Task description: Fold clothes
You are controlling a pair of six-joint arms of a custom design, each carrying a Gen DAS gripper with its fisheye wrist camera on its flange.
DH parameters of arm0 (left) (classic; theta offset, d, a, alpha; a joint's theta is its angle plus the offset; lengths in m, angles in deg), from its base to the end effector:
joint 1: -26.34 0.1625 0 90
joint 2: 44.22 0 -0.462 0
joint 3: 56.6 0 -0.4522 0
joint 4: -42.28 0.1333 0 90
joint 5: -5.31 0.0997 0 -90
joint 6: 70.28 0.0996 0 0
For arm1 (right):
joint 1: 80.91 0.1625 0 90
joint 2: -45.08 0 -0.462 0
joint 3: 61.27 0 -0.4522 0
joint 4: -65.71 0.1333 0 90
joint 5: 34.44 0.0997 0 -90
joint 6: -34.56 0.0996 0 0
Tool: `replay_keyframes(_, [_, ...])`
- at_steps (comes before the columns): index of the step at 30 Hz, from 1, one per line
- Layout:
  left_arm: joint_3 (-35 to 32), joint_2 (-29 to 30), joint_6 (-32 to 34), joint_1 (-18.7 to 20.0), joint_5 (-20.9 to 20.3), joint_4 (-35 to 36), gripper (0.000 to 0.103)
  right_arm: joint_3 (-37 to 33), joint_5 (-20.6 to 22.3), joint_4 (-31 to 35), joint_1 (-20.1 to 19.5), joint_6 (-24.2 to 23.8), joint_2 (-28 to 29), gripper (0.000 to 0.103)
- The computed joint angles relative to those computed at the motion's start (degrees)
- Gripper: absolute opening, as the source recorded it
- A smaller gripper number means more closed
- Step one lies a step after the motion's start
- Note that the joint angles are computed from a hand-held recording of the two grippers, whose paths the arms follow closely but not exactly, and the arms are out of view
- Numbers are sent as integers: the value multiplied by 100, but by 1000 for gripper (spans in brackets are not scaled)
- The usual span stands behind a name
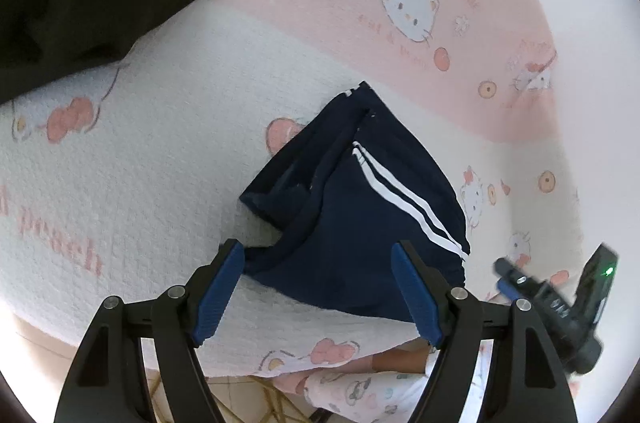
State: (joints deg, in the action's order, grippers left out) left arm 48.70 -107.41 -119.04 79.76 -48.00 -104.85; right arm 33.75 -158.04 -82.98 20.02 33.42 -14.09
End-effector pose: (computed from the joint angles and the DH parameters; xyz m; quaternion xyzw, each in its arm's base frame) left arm -0.2390 -0.6456 0.2203 -0.1407 0.9314 -0.3027 0.1453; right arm 0.2147 -0.6994 0.2566 0.0417 -0.9392 0.2130 0.2661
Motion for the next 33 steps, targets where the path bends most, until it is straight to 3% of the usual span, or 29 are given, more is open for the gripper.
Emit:
replay_keyframes(7, [-328, 105, 415, -152, 518, 299, 75, -553, 43, 366, -14, -305, 76, 80])
replay_keyframes(13, [-775, 329, 836, -28, 381, 561, 75, -1090, 367, 858, -141, -366, 345, 80])
replay_keyframes(16, [-994, 448, 1010, 39, 301, 824, 75, -1015, 975, 855, -392, -46, 330, 80])
replay_keyframes(20, [-1298, 644, 1348, 170, 81, 983, 75, -946, 1753, 1280, -795, 988, 279, 80])
replay_keyframes(22, [-1501, 775, 1630, 200, 137, 1154, 75, -930, 2043, 1305, -919, 1252, 266, 80])
replay_keyframes(28, [-2142, 1163, 2326, 362, -175, 1556, 75, -966, 2009, 1108, -945, 1237, 293, 80])
replay_keyframes(33, [-2597, 1458, 2409, 523, -336, 1750, 75, -1139, 1981, 1410, -998, 1467, 427, 80])
